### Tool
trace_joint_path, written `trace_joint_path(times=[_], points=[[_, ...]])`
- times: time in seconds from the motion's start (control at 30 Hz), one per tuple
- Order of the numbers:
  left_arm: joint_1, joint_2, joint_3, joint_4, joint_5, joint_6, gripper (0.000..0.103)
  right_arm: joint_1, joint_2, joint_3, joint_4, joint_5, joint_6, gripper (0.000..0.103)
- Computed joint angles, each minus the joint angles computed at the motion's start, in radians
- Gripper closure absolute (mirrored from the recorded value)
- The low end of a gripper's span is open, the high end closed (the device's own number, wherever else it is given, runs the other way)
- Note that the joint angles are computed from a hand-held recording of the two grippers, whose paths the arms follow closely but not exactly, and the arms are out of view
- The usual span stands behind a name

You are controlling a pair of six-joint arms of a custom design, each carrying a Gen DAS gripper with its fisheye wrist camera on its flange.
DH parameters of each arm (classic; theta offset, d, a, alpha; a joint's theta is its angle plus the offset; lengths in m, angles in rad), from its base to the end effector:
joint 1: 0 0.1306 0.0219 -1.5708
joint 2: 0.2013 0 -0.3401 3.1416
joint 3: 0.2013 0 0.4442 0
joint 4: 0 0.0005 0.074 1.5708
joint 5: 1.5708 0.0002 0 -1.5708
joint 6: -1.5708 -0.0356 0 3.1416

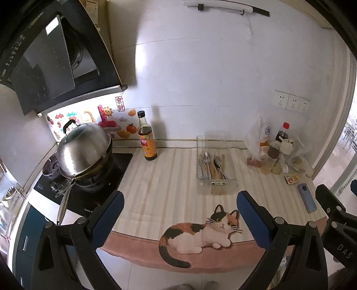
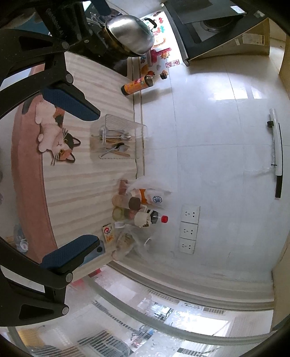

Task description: Organize utensils

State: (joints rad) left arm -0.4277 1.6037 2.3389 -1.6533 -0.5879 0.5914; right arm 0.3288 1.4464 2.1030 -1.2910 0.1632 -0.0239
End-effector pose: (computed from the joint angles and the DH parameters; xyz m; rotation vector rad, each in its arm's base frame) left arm 0.4566 -0.1870 0.6769 -0.4213 2.2648 0.2272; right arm 0.4635 0.1515 0.6760 -0.2434 2.1820 0.0180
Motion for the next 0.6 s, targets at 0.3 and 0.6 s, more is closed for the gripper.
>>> trace_joint_path(times=[0.3, 0.6], points=[[0.015, 0.029, 0.026, -0.027, 0.004, 0.031, 0.000, -0.005, 0.061, 0.067, -0.020, -0.012, 0.035, 0.000], [0.023, 0.033, 0.018, -0.028, 0.006, 0.036, 0.000, -0.003, 0.092, 0.087, -0.024, -0.029, 0.051, 0.000]])
